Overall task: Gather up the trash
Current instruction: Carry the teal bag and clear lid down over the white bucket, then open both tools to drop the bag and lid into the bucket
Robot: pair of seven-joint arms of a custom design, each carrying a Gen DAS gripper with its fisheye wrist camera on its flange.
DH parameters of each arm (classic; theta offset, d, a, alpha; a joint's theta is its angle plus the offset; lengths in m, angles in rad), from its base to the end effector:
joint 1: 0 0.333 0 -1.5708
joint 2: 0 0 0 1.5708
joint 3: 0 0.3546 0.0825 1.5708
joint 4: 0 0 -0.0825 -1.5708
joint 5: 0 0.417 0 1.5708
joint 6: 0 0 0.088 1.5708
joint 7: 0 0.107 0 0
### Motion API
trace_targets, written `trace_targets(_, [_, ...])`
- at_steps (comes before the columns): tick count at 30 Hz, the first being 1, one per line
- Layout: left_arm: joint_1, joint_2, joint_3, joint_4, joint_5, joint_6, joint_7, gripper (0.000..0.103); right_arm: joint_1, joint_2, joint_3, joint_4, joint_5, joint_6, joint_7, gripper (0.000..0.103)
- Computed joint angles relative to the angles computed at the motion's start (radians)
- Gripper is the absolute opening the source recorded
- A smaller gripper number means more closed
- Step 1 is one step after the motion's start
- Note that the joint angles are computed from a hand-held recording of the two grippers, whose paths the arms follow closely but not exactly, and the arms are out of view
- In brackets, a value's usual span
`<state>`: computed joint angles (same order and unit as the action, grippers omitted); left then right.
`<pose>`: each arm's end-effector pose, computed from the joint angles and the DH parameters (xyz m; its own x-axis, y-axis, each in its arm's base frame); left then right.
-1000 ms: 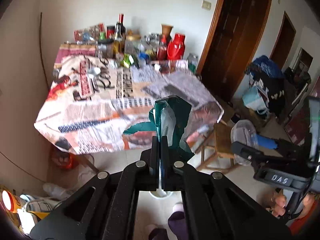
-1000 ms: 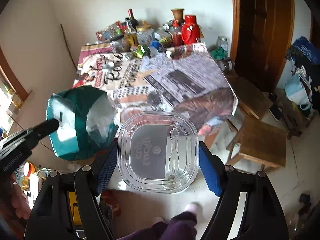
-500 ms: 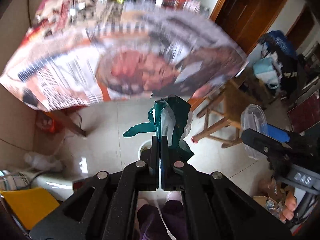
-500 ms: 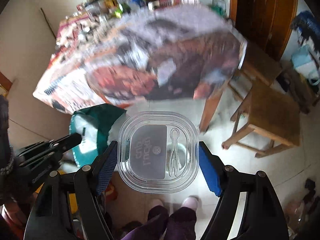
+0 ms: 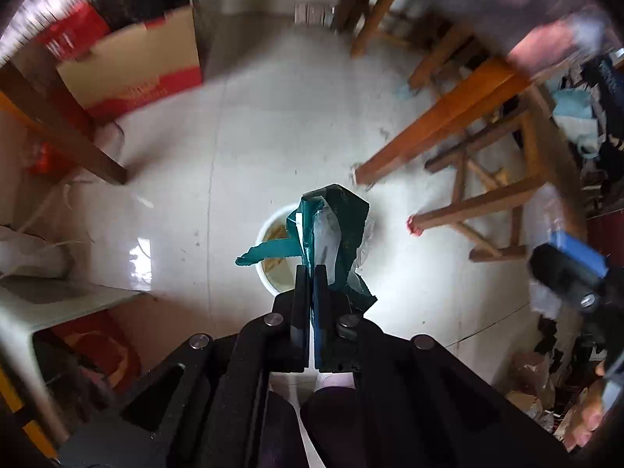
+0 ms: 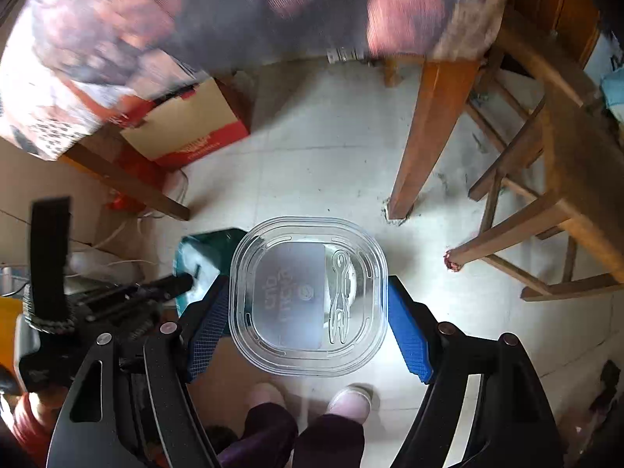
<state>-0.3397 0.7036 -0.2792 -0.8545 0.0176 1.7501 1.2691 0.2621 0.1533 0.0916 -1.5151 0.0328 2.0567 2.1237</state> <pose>0.7117 -0.3906 0.5614 -0.2438 -0.9457 0.2152 -0.9651 0.2147 -0.1498 0.6395 0.2326 0.6471 -0.1687 -0.9564 -0.2385 -0.9246 0.2374 -0.2978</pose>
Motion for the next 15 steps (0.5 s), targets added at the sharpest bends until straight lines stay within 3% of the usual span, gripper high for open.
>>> trace_targets(2, [0.004,0.009,-0.003,-0.068,-0.002,0.053,0.006,0.000,-0.006,0.007,-0.002,-0.049,0.016,0.053,-0.005,0.074])
trace_targets(9, [0.017,0.077,-0.019,-0.122,-0.020,0.125,0.005,0.002,-0.023,0.061,0.008,-0.100,0.063,0.152,-0.027,0.074])
trace_targets(11, [0.027,0.091,-0.026,-0.124,-0.034,0.126,0.005,0.007,-0.027,0.077,0.014,-0.105,0.077,0.177,-0.038,0.074])
trace_targets(13, [0.027,0.100,-0.023,-0.118,-0.032,0.125,-0.003,0.027,-0.033,0.090,0.020,-0.107,0.092,0.198,-0.052,0.075])
trace_targets(15, [0.026,0.101,-0.016,-0.121,-0.021,0.135,-0.005,0.034,-0.041,0.103,0.026,-0.112,0.115,0.220,-0.071,0.075])
